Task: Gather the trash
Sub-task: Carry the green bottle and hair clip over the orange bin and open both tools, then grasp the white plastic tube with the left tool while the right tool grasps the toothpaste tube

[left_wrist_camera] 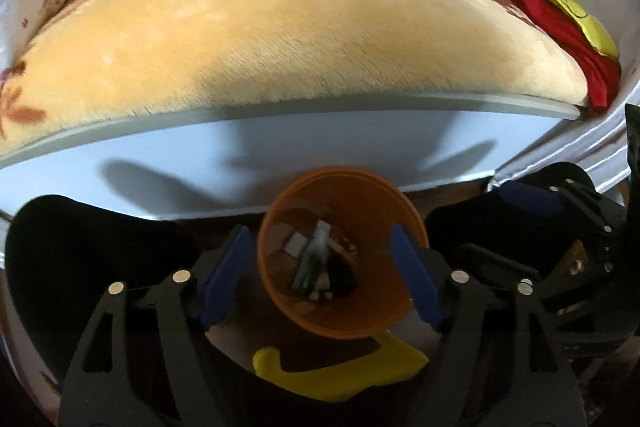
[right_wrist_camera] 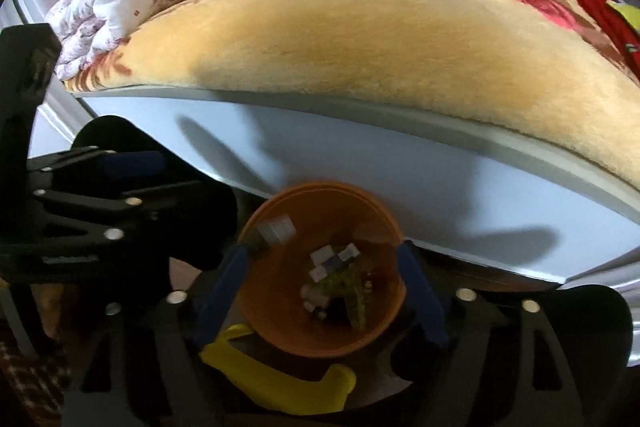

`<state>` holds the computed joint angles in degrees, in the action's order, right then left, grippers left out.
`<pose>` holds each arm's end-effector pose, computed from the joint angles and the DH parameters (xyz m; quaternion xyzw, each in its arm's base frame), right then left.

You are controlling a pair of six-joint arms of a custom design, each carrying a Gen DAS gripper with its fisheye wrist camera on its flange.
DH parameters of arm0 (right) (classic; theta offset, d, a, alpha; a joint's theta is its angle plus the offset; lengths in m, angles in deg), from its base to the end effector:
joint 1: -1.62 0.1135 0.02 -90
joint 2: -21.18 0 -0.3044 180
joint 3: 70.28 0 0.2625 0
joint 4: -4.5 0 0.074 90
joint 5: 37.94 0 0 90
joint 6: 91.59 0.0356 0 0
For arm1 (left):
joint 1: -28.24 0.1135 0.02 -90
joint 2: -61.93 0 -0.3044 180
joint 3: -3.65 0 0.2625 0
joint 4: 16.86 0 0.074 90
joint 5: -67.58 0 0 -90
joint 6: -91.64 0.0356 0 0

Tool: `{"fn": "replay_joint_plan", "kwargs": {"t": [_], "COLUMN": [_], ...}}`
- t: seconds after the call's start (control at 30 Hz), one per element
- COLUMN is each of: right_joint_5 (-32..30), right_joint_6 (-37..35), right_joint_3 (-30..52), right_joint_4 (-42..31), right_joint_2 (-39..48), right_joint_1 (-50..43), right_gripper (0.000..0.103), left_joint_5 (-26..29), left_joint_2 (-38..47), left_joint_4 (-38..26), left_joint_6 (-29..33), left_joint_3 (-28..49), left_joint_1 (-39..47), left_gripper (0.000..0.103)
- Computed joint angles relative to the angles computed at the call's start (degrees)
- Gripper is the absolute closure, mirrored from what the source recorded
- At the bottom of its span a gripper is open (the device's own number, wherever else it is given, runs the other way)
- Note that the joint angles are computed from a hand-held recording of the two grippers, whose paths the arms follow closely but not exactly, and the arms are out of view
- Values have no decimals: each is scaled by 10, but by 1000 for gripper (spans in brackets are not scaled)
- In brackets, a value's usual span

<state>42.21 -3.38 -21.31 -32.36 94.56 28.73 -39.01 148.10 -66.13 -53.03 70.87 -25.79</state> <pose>0.1970 0.1077 0.2011 -0.2615 0.9293 0.1353 0.2229 0.1774 -0.2272 0.2316 -0.0327 0.9716 -0.0693 0.2241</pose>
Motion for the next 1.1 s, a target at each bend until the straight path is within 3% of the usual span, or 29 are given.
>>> {"fn": "replay_joint_plan", "kwargs": {"t": [0.07, 0.37, 0.6, 0.77, 0.93, 1.1], "right_joint_5": [-7, -25, -37, -35, -42, -62], "right_joint_6": [0, -5, -19, -24, -34, -42], "right_joint_3": [1, 2, 38, 77, 106, 119], "right_joint_4": [2, 13, 35, 70, 97, 117], "right_joint_2": [6, 3, 10, 13, 33, 62], "right_joint_1": [-9, -47, -86, -112, -134, -157], "right_gripper": [23, 19, 18, 15, 15, 15], "left_joint_5": [-7, -27, -67, -87, -90, -57], "left_joint_2": [3, -9, -28, 6, 94, 238], "left_joint_4": [-10, -8, 7, 23, 40, -3], "left_joint_6": [-2, 6, 64, 147, 227, 264], "left_joint_3": [6, 7, 41, 122, 241, 433], "left_joint_1": [0, 1, 60, 139, 229, 307], "left_gripper": [26, 25, 25, 24, 24, 24]}}
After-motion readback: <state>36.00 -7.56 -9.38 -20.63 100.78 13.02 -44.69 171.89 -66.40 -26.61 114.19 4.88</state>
